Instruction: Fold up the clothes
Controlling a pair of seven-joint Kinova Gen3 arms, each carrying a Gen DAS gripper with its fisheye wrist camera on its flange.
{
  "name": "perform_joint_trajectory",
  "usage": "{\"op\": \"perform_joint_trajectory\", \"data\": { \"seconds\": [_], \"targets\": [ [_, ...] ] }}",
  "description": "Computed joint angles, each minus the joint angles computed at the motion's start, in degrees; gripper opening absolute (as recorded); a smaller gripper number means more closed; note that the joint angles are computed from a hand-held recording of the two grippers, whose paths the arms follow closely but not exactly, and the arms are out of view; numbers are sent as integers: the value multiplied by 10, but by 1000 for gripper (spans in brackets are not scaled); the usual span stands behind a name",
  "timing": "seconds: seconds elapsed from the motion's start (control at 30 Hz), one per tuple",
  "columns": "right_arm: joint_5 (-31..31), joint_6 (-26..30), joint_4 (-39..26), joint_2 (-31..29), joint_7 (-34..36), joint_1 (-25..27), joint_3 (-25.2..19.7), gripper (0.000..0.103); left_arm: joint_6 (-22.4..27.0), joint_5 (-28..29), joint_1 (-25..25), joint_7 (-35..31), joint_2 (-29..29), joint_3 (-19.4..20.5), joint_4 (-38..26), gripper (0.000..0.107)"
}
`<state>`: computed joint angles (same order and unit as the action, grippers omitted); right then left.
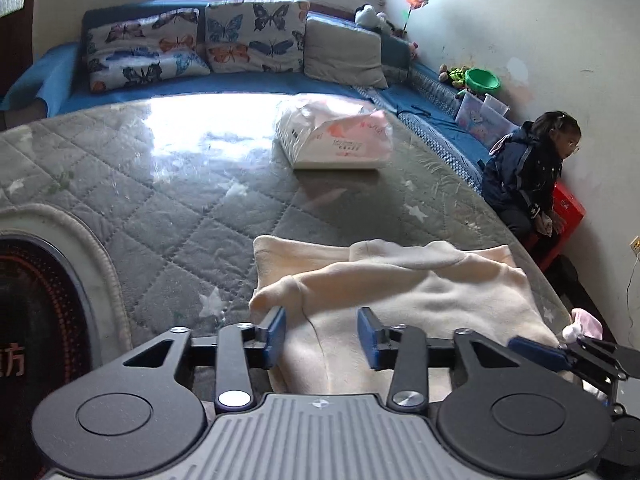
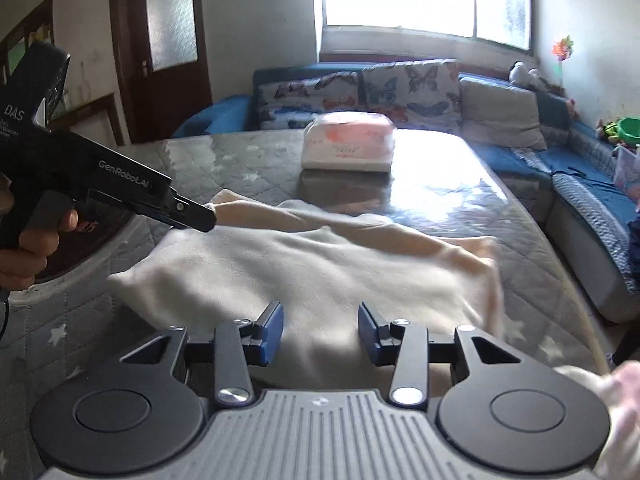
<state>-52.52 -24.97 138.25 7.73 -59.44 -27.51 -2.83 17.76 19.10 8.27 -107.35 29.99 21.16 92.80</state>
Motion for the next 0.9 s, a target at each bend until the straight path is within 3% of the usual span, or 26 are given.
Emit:
{"op": "perform_joint_trajectory", "data": {
  "seconds": [0.13, 0.23, 0.37, 0.43, 0.53, 0.67, 0.8, 0.9],
  "targets": [
    [-23, -54, 39, -18, -41, -7, -19, 47, -45, 4, -17, -20, -31, 33, 50, 49],
    [-38, -61, 47, -9, -52, 0, -26, 47, -59, 4, -34, -38, -43, 62, 80, 49],
    [-62, -84, 59, -22, -51, -17, -36, 56, -68, -7, -14, -31, -55, 48, 109, 55],
    [-76, -97, 62, -25, -51, -23, -46, 58, -73, -17, 11, -13, -59, 21, 117, 58],
    [-93, -112, 67, -27, -58, -33, -59, 63, -71, -28, 26, 11, -64, 2, 124, 68],
    [-137, -137, 70, -26, -51, -56, -77, 80, -76, -37, 22, 26, -77, 1, 143, 81],
    [-170, -151, 73, -28, -48, -75, -90, 85, -88, -41, 17, 39, -93, 2, 167, 93],
    [-194, -163, 74, -28, -43, -88, -98, 95, -95, -42, 0, 41, -102, 20, 183, 99]
  ]
}}
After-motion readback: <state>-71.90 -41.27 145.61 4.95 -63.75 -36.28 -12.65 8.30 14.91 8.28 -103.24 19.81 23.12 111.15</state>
